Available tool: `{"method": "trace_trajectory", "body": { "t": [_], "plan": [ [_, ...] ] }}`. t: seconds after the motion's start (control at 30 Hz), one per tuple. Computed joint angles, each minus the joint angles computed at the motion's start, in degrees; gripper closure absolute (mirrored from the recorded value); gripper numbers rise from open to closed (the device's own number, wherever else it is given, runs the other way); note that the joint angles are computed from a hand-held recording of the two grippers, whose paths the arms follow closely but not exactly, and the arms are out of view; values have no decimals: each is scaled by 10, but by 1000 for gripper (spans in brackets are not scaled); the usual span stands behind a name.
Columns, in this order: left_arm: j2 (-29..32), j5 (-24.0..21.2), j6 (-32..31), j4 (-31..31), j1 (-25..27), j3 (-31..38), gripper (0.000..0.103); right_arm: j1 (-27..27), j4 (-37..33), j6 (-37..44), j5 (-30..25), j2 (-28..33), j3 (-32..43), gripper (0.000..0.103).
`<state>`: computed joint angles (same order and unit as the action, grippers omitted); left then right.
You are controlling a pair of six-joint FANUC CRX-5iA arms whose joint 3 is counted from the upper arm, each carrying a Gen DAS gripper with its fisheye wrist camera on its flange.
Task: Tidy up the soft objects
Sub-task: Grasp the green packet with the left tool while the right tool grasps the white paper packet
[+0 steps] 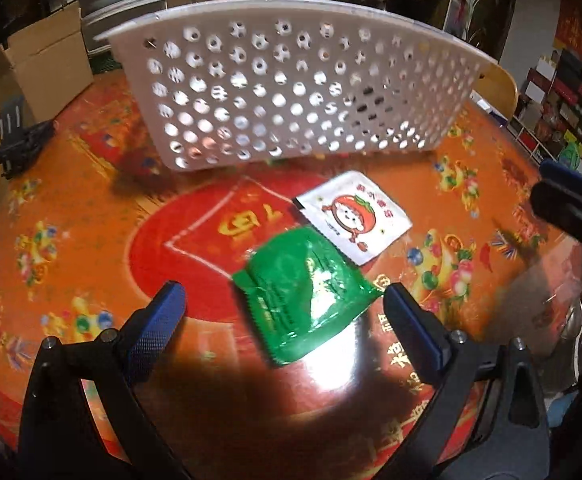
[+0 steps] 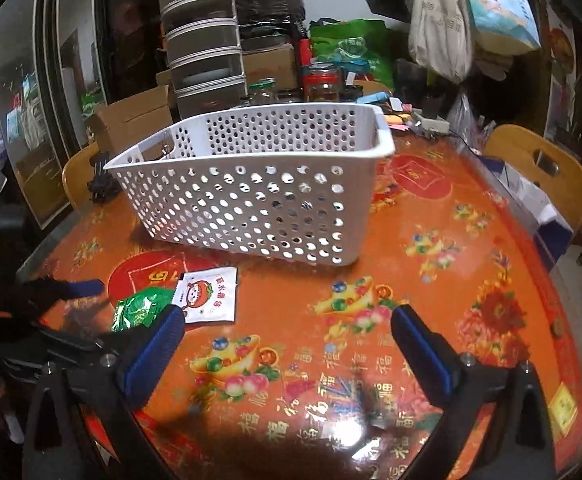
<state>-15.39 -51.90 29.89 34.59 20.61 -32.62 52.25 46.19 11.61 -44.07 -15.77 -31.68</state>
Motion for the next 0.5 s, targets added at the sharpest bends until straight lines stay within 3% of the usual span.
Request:
{"method": "trace_trajectory", "body": {
  "t": [0.33,0.5],
  "plan": [
    [5,43,43,-30,-39,-1,9,-6,-15,21,13,16,14,0],
    [8,50,32,-16,-35,3,42,-10,-34,38,28,35,28,0]
  ]
}}
